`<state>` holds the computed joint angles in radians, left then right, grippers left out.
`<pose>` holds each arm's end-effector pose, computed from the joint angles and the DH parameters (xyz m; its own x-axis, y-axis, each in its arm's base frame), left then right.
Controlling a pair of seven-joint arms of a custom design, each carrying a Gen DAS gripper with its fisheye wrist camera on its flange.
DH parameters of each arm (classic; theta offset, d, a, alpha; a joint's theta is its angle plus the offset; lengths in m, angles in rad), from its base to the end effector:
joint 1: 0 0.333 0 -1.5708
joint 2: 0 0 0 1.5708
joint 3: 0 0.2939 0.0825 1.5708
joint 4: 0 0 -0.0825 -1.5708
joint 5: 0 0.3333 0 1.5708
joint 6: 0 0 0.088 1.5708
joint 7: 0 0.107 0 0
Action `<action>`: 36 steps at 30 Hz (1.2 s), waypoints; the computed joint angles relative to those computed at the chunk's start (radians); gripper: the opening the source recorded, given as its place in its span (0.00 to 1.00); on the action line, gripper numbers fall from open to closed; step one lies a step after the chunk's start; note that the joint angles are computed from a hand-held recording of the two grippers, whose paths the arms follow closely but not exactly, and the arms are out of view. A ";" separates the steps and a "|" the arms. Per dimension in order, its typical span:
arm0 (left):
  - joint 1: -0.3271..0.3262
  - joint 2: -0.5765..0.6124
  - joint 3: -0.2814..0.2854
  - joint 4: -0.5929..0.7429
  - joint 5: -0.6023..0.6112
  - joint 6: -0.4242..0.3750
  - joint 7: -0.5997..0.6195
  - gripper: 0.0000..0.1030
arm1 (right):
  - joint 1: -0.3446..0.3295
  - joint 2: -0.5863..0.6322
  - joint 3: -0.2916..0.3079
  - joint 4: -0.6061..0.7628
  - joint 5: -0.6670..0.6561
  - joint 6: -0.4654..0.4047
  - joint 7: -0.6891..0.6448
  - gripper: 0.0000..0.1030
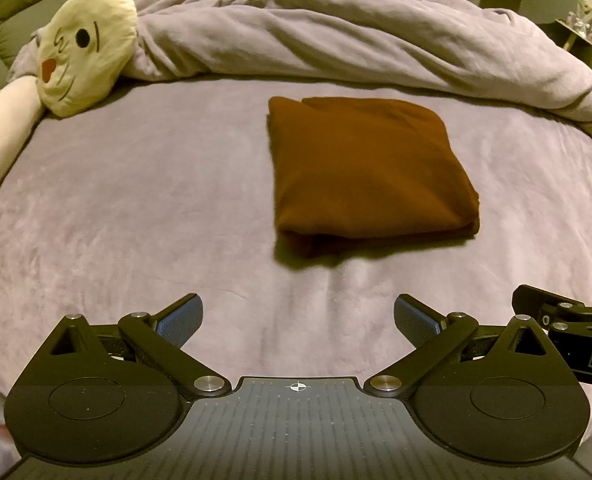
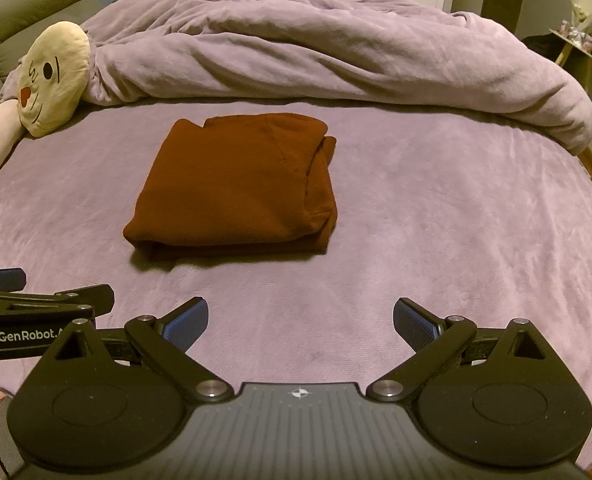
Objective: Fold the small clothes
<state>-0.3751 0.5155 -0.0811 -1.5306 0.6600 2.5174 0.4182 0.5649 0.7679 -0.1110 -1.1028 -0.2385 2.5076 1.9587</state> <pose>0.6097 -0.2938 0.4129 0.2344 -0.9682 0.0869 -0.7631 -0.2386 -0.6006 0.6504 0.3536 0.4354 0.2422 -0.9680 0.0663 -0.7413 -0.2287 -0.6310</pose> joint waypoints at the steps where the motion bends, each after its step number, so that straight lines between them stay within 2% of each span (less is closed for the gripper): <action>1: -0.001 0.000 0.000 0.001 0.000 -0.001 0.000 1.00 | 0.000 0.000 0.000 0.000 0.000 0.000 0.000 0.96; 36: -0.007 0.002 0.001 0.003 0.006 -0.005 -0.005 1.00 | 0.005 -0.021 -0.005 -0.043 -0.011 0.028 0.024 0.96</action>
